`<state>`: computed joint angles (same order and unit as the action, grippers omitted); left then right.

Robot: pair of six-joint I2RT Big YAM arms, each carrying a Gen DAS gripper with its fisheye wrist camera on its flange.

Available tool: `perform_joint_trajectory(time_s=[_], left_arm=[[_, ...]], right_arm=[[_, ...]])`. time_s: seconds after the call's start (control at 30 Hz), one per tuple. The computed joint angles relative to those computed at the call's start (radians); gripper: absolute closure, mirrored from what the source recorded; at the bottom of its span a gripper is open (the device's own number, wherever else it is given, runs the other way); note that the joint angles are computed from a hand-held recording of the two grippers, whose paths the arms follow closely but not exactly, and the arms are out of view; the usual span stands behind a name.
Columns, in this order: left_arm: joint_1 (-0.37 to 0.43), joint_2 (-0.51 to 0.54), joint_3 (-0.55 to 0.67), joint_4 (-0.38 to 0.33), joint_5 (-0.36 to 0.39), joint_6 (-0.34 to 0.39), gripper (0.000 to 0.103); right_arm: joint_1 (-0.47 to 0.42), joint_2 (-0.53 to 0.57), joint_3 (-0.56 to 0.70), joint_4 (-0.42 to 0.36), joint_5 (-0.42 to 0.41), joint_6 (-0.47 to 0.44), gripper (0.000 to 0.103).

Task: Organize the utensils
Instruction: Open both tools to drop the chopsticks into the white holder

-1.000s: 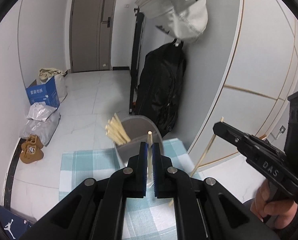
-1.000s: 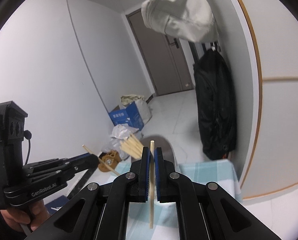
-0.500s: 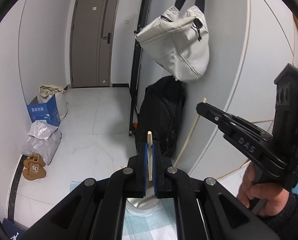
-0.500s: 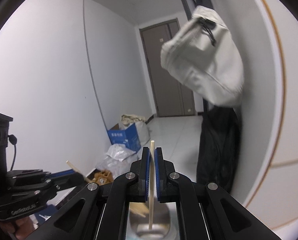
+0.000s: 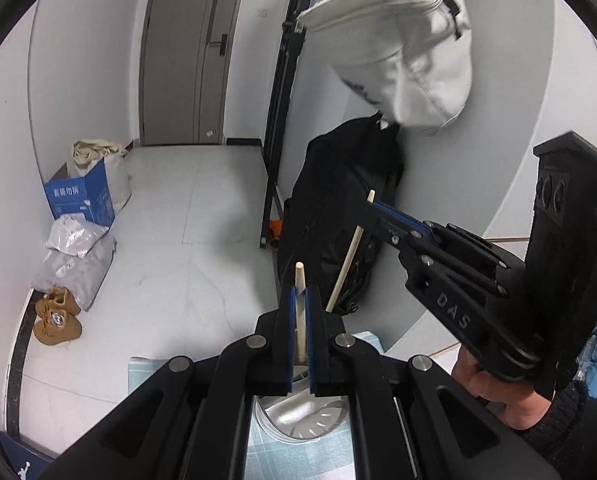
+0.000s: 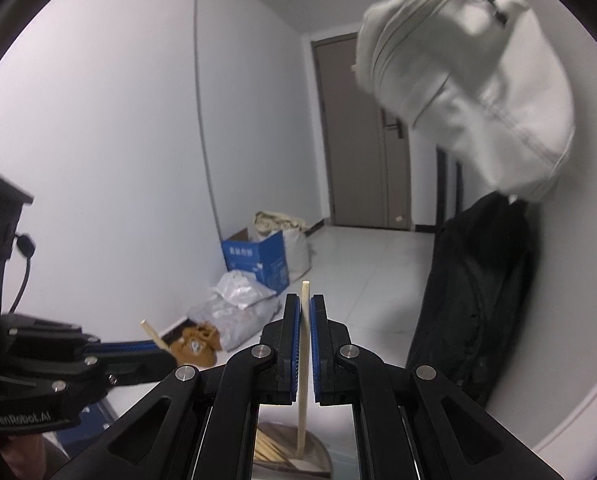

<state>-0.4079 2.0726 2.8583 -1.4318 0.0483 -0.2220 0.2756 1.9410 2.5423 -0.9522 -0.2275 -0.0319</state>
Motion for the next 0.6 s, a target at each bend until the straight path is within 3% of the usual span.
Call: perform_joint_trajectory(time_s=[0.13,0.27,0.43,0.5,0.6], left_arm=[[0.018,0.032,0.028,-0.015,0.075,-0.002,0.102],[0.032,-0.045,-0.143,0.071,0.136,0.007,0.102],[0.043,0.007,-0.064,-0.043,0.16,-0.007,0.101],[0.044,0.002,-0.073,-0.066,0.145,-0.018,0.096],[0.042,-0.072,-0.197,-0.004,0.105,-0.042,0.071]], right_arm=[[-0.004,0.033,0.016,-0.028,-0.029,-0.048,0.099],[0.003,0.066,0.05,-0.105,-0.061,-0.097,0.098],[0.002,0.062,0.02,-0.165,-0.074,-0.098,0.094],[-0.004,0.007,-0.087,-0.121,-0.06,-0.052,0.079],[-0.026,-0.063,-0.207,-0.071,-0.068,0.031,0.075]])
